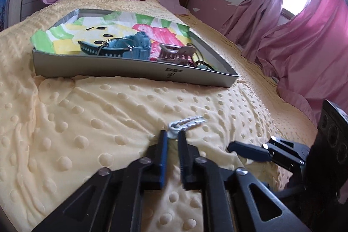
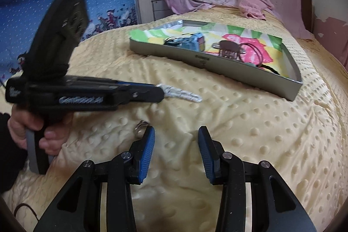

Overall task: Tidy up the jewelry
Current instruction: 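Close the left tool on the white clip while the right tool closes on the small ring, then carry the white clip and small ring into the tray and open both tools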

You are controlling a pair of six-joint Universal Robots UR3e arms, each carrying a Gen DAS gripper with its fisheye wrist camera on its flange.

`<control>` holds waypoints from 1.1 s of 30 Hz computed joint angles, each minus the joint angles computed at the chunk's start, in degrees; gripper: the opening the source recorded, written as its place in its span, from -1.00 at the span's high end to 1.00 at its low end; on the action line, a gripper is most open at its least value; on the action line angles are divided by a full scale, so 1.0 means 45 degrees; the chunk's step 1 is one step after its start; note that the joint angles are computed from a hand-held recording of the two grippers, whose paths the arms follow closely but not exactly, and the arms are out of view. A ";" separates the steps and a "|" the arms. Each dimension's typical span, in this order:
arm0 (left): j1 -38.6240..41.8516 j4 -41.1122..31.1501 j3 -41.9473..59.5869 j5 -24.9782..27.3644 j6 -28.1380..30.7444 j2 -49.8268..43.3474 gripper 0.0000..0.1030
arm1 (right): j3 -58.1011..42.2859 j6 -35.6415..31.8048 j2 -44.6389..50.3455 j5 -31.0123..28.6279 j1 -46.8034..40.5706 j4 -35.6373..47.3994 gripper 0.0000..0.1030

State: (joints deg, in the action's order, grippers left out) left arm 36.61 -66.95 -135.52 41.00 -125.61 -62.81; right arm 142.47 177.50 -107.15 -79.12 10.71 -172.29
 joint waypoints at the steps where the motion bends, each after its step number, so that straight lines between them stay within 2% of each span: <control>1: 0.0093 -0.0155 -0.0006 -0.0051 0.0097 0.0024 0.87 | -0.0018 -0.0020 0.0034 0.0039 0.0034 0.0005 0.28; 15: 0.1483 -0.1295 -0.0179 -0.0556 0.0278 0.0633 0.92 | -0.1424 0.0846 0.2337 -0.1153 0.1372 -0.0748 0.29; 17: 0.1525 -0.1238 -0.0189 -0.0589 0.0229 0.0585 0.92 | -0.1553 0.1034 0.2526 -0.1504 0.1514 -0.0842 0.44; 21: 0.1420 -0.1035 -0.0197 -0.0554 0.0251 0.0501 0.92 | -0.1211 0.1287 0.2226 -0.1357 0.1068 -0.0943 0.72; 27: 0.1007 -0.1271 -0.0068 -0.0618 0.0629 0.0545 0.91 | -0.0433 0.1507 0.1562 -0.1280 0.0297 -0.1242 0.73; 33: 0.0454 -0.0344 0.0017 -0.0567 -0.0272 0.0130 0.91 | 0.0367 0.1569 0.0792 -0.0772 -0.0900 -0.1416 0.76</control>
